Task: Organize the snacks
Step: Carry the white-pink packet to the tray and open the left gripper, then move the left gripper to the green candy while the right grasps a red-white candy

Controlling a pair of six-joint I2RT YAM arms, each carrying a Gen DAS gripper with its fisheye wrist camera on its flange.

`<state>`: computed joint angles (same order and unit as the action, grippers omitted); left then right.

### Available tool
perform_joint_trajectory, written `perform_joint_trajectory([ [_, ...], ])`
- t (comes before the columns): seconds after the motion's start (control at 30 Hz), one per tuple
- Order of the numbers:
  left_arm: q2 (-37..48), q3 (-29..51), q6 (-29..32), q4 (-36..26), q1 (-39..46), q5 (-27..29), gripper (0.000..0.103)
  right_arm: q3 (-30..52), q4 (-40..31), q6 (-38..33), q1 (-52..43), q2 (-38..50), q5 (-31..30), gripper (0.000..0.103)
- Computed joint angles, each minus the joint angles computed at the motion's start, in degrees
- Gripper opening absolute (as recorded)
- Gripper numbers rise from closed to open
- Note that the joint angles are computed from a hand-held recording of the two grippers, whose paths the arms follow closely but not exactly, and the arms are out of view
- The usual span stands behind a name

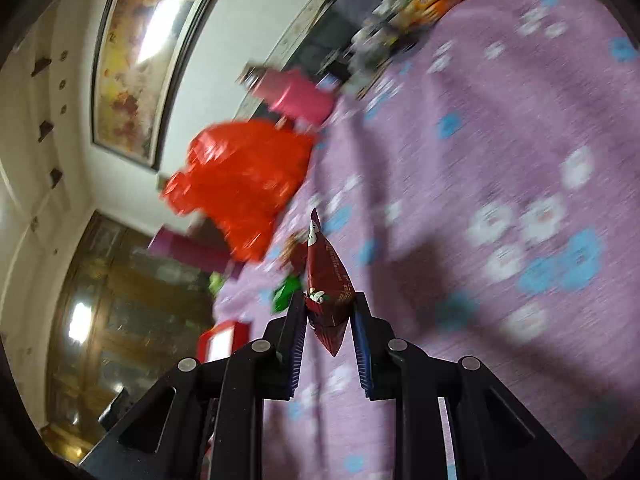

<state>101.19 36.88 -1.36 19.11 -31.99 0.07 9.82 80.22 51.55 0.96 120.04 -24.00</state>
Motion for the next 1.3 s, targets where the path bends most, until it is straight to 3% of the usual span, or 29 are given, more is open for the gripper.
perform_joint_trajectory([
  [0.13,-5.48,-3.83,1.44,-0.02,3.14,-2.36,0.012,6.68,-14.48,-0.12,11.17,-7.5,4.47,0.022],
  [0.3,-9.11,-7.28,3.3,0.92,9.98,-3.31,0.012,22.77,-31.45,-1.53,24.01,-6.94,7.4,0.022],
  [0.63,-6.47,-6.77,6.16,4.2,21.04,-3.97,0.012,50.84,-48.34,-3.5,35.32,5.56,7.82,0.022],
  [0.9,-1.04,-4.02,4.86,5.02,23.86,-6.02,0.013,65.87,-55.79,-3.99,37.87,15.46,5.27,0.025],
  [0.97,-0.77,-3.9,4.5,5.75,23.77,-8.09,0.016,66.89,-55.06,-3.91,38.06,16.32,4.34,0.027],
  [1.0,-0.58,-3.63,4.08,5.86,23.41,-9.93,0.021,67.0,-53.88,-3.81,37.92,16.6,3.58,0.037],
  [1.03,-0.51,-3.45,3.98,5.83,23.3,-11.0,0.027,67.12,-53.75,-4.15,37.48,16.38,3.08,0.051],
  [1.07,-0.57,-3.42,3.67,6.15,22.95,-12.05,0.033,66.57,-53.25,-4.6,37.06,15.93,3.14,0.053],
  [1.13,-1.53,-3.83,2.41,6.96,21.69,-14.53,0.054,62.78,-50.88,-5.39,35.78,13.18,6.25,0.053],
  [1.3,-3.7,-3.87,2.67,7.19,16.75,-14.85,0.063,49.8,-52.07,-9.05,29.24,1.72,26.58,0.055],
])
